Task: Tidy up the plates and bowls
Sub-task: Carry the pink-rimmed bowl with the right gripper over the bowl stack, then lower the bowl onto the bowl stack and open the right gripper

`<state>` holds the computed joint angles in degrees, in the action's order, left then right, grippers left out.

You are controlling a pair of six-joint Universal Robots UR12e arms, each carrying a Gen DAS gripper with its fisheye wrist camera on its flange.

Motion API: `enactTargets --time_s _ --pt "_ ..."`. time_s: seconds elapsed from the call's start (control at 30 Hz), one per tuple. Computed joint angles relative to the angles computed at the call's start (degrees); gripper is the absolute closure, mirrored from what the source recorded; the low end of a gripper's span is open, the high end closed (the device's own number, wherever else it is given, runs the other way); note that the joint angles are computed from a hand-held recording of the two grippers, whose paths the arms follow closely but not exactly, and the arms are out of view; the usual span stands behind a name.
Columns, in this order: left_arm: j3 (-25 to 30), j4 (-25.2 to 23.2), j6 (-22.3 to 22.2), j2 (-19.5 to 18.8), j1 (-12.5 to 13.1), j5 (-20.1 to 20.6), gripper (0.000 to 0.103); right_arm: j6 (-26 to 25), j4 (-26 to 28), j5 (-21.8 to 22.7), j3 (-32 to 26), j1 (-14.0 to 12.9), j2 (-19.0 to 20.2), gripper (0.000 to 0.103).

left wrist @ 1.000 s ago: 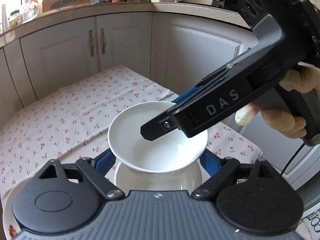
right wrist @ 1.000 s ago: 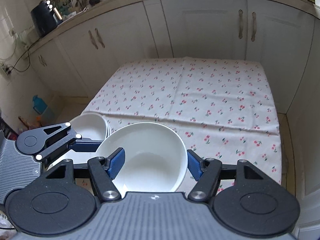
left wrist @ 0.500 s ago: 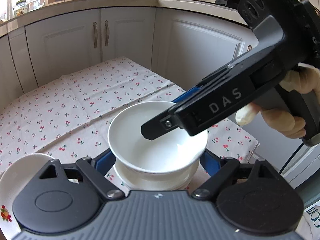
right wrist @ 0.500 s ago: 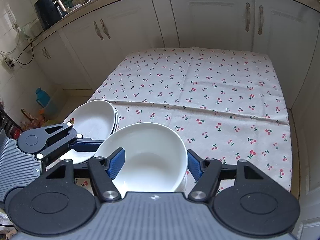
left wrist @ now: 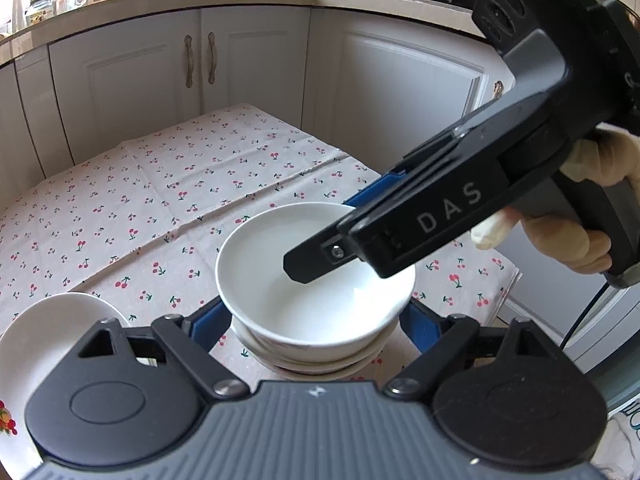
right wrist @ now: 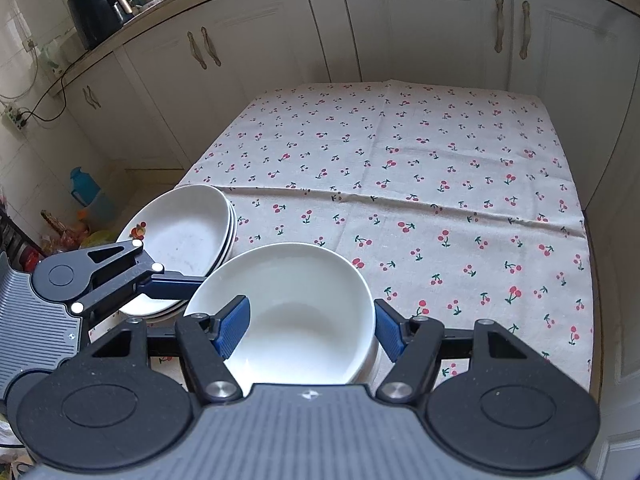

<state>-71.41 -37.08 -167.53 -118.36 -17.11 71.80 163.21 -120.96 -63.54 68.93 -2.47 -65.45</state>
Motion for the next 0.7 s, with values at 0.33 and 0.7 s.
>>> enactTargets --time_s 0.33,0.7 --pt "-0.03 -0.38 0.33 -0.08 0.04 0.06 0.013 -0.24 -0.25 0.26 0.19 -0.07 -0.06 0.031" --pt "-0.08 -0.75 0.59 -0.03 0.07 -0.21 0.012 -0.71 -1.92 1.34 1.48 -0.25 -0.52 0.019"
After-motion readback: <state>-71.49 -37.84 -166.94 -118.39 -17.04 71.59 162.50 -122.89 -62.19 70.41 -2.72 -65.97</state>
